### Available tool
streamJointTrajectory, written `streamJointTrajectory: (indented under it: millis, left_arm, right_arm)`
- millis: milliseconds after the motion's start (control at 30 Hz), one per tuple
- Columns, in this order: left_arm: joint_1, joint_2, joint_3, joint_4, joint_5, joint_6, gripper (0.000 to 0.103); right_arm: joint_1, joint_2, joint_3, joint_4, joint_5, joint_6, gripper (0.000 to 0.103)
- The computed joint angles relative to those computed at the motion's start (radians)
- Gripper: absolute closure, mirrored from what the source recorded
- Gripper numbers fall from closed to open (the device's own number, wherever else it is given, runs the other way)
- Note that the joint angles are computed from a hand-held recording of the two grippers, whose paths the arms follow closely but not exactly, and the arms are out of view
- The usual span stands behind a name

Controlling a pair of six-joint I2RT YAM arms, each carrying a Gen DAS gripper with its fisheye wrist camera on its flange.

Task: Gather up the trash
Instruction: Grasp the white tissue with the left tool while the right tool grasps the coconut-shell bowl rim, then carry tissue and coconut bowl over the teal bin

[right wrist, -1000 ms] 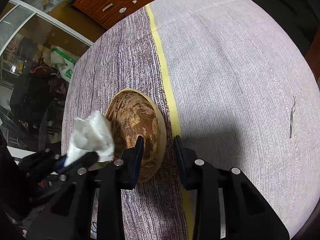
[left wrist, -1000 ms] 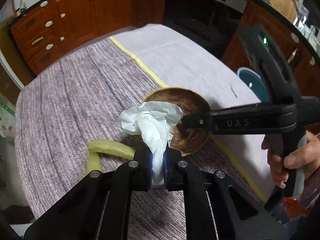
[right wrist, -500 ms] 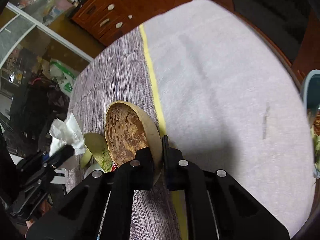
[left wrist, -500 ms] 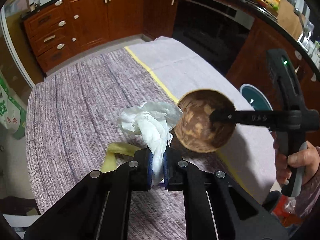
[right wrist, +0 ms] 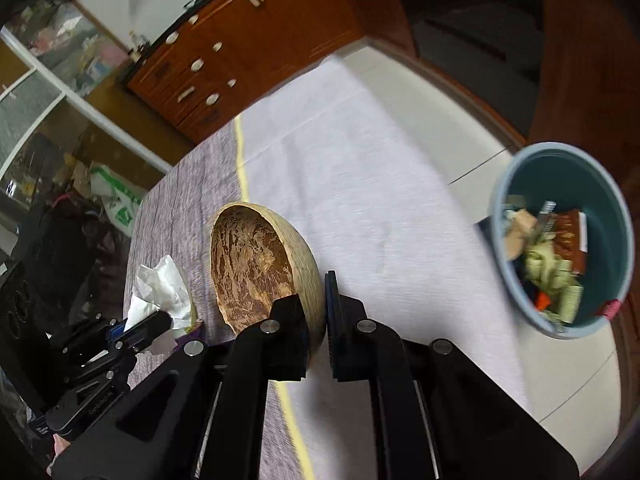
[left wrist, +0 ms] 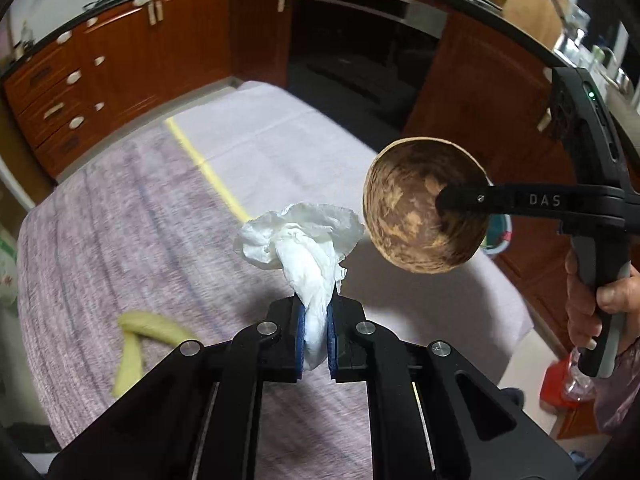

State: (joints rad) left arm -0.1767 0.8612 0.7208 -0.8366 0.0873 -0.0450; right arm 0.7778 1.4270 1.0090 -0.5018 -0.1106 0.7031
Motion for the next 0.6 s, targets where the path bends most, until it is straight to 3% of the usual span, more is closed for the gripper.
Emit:
streamJointTrajectory:
  millis: [167, 367, 600]
  left_arm:
    - [-0.235, 0.122, 0.051, 0.080, -0.097, -0.122, 0.094]
    - [-0.452, 0.334, 0.146, 0.174, -0.160, -0.203, 0.094]
    - [-0.564, 0.567, 0.282, 0.243, -0.167, -0.235, 0.094]
  right_arm:
    - [-0.105, -0.156, -0.098, -0.043, 0.002, -0.024, 0.096]
    - [-0.385, -0.373, -0.209, -0.131, -0.078, -0.126, 0.096]
    - [-0.699, -0.448, -0.269, -0.181, -0.205, -0.281, 0.096]
